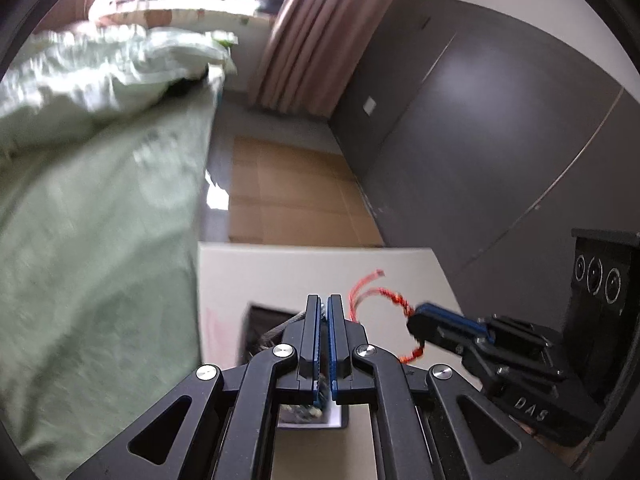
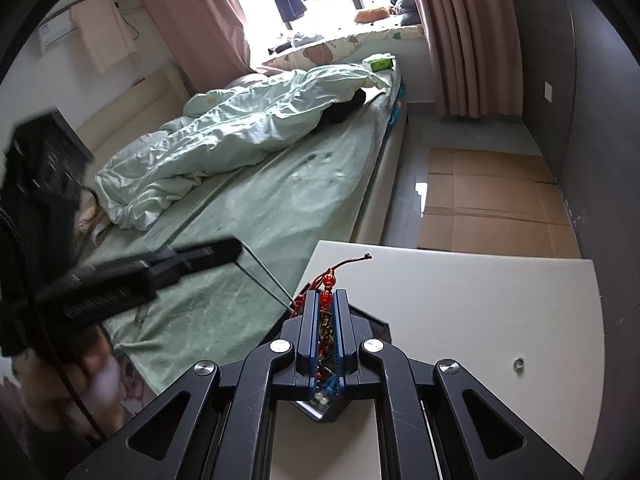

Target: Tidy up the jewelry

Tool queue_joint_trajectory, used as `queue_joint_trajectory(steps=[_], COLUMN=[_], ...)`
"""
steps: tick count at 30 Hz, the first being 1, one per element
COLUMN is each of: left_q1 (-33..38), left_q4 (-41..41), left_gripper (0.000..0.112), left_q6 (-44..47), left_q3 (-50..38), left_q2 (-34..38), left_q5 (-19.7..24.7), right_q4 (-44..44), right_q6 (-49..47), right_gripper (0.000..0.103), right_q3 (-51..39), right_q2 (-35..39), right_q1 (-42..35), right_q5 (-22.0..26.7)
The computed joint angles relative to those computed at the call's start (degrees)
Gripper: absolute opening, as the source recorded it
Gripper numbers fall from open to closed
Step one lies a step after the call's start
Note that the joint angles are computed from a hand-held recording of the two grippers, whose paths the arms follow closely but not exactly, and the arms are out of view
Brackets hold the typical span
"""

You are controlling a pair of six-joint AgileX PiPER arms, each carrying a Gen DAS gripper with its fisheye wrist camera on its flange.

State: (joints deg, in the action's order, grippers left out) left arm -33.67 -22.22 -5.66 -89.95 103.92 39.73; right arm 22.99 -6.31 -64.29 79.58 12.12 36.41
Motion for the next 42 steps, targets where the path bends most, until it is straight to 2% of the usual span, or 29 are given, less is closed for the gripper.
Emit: queue_joint_trajectory(steps=[2,3,4,6,7,12,16,18,19,20,22,24,27,35,42], left_q1=[0.7,0.9,1.2,1.9,2.1,3.3,4.7,5.1,5.0,4.9,4.3,3.3,2.0,-2.3,-7.6], left_q4=[-1.1,-1.5,-2.7,-5.0,-5.6,-6.7,-9.1,-9.9,-9.9,-9.6,-8.9,-8.4,-8.2,-4.2,2.8], left_gripper=[0.009,0.021,0.041,0.068,0.070,0.070,0.070,0.070,0.072,0.076,0.079,0.079,0.079,0.079,0.079], left_q6=[0.5,0.7,1.6,3.4,4.0,4.7,6.8,7.8,7.9,7.8,7.5,7.2,7.2,3.7,-2.6], left_q3=[1.4,2.7,5.0,8.6,10.7,16.4,19.4,20.4,20.9,21.1,21.0,20.5,19.6,15.6,10.0], left_q2=[0.1,-0.3,-1.4,-3.5,-4.8,-8.8,-10.0,-10.3,-10.5,-10.5,-10.4,-9.9,-9.3,-7.0,-3.6], left_q5=[0.1,-0.6,-2.2,-4.9,-6.6,-8.7,-9.4,-10.0,-10.4,-10.6,-11.0,-11.2,-11.6,-11.4,-9.9], right_q4=[0.2,0.3,0.8,2.0,2.2,4.2,10.2,9.3,8.1,6.5,3.5,5.8,4.6,8.6,12.2], right_q6=[-0.1,-0.1,-0.5,-1.6,-1.7,-2.6,-6.8,-5.4,-4.1,-2.7,-0.5,-2.9,-2.8,-9.7,-16.1], right_gripper=[0.007,0.007,0.007,0.007,0.007,0.007,0.008,0.027,0.051,0.061,0.061,0.061,0.061,0.061,0.061], right_q3=[0.1,0.0,0.0,-0.1,-0.1,-0.3,-1.3,-2.1,-1.9,-1.1,1.0,2.5,5.1,10.3,13.9], right_q2=[0.6,0.9,1.3,2.2,2.7,5.4,8.6,10.0,10.1,9.6,7.8,6.6,3.7,-2.3,-5.4], right_q1=[0.0,0.0,0.0,0.0,0.1,0.8,0.7,0.7,0.8,1.0,0.8,-1.1,-3.3,-13.4,-22.6], right_q5=[-0.1,-0.1,-0.1,-0.2,-0.3,-0.8,-0.3,0.8,0.6,-0.5,-1.9,-1.4,-1.5,1.8,4.4])
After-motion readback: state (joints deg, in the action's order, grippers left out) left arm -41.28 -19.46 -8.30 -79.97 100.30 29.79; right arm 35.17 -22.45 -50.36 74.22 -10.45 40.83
